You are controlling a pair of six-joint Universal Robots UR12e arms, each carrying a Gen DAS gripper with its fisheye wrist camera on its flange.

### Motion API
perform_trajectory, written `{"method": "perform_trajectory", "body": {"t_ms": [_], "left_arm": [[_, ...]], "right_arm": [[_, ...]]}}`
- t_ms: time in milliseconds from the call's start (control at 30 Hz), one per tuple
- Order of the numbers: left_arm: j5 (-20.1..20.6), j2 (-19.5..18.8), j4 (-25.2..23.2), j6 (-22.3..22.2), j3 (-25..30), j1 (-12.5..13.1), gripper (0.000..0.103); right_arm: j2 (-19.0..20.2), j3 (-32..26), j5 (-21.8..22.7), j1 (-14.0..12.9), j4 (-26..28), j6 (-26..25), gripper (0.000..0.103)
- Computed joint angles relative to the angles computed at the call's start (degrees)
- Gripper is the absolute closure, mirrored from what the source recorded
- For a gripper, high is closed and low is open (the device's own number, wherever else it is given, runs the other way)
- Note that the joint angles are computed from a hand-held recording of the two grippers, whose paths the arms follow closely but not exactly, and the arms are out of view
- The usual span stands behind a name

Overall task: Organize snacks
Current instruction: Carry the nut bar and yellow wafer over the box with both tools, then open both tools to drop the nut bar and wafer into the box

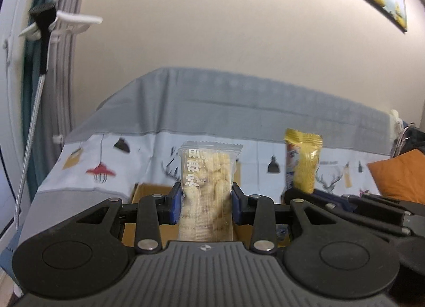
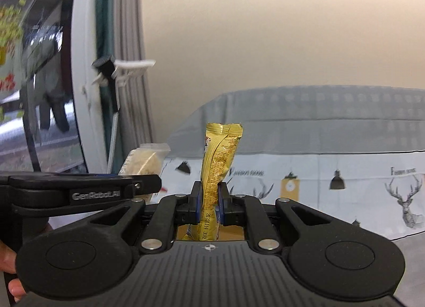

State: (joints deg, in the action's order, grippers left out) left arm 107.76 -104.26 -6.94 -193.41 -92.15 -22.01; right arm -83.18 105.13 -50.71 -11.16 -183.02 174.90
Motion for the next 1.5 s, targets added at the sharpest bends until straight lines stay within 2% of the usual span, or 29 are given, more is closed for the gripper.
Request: {"method": "perform_trajectory", "body": {"t_ms": [233,400,533,633,833,967,1033,1067,1100,1133,1200,1267,1300,1400,1500], "left_arm": [[-1.0,-1.1,-2.2,-1.2,-1.5,1.8,0.062],[-2.2,-2.5,-4.4,-4.0,-2.4,3.5,0.062],[-1.4,-4.0,-7.4,-4.8,-2.2,4.9,0.062],[-1.1,-4.6,-9.2,-6.2,-2.6,6.0,0.062],[-4.1,-4.9,-10.4,-6.7,-3.2,7.6,0.062],[-4.3,-5.3,-12.6,-6.8,-2.4,7.9,0.062],[-2.9,-5.2,-14.6,-8.1,-1.9,7.6,0.059],[-3.8,-5.0,-14.9,-8.6,-2.0,7.8,0.046],[-5.4,-4.6,-14.9,-9.0,-2.1,8.0,0.026],[-6.9,-4.2,-14.2,-9.2,-2.4,8.1,0.019],[-4.4,-3.9,-12.8,-9.0,-2.5,7.1,0.003],[0.0,-3.9,-11.1,-7.3,-2.2,5.5,0.0],[0.8,-3.8,-10.5,-6.2,-2.0,5.0,0.0],[1.2,-3.5,-10.9,-4.9,-1.2,3.7,0.0],[1.7,-3.6,-11.7,-4.1,-0.2,2.1,0.0]], "right_arm": [[1.1,0.4,-1.4,2.6,6.5,-3.7,0.091],[2.5,-0.1,-3.7,3.7,12.0,-6.1,0.091],[4.0,-0.6,-7.2,5.0,15.1,-6.1,0.09],[5.2,-1.4,-8.2,5.8,17.8,-7.0,0.09],[7.4,-2.7,-10.3,7.5,21.2,-8.1,0.09],[8.4,-3.5,-10.5,8.0,22.3,-7.7,0.089],[8.8,-4.1,-9.5,7.8,23.4,-6.7,0.087],[8.8,-4.3,-9.4,7.7,23.9,-6.4,0.074],[8.8,-4.5,-9.5,7.6,24.4,-6.3,0.054],[8.7,-4.4,-8.8,7.3,24.2,-6.0,0.045],[8.3,-3.8,-6.8,6.4,22.2,-4.7,0.011],[7.7,-3.0,-6.1,5.5,19.8,-3.7,0.004],[7.4,-2.3,-5.4,4.8,18.2,-3.2,0.003],[6.0,-0.8,-1.2,2.2,16.7,-1.6,0.0],[4.8,0.3,4.1,-0.9,18.0,0.2,0.0]]}}
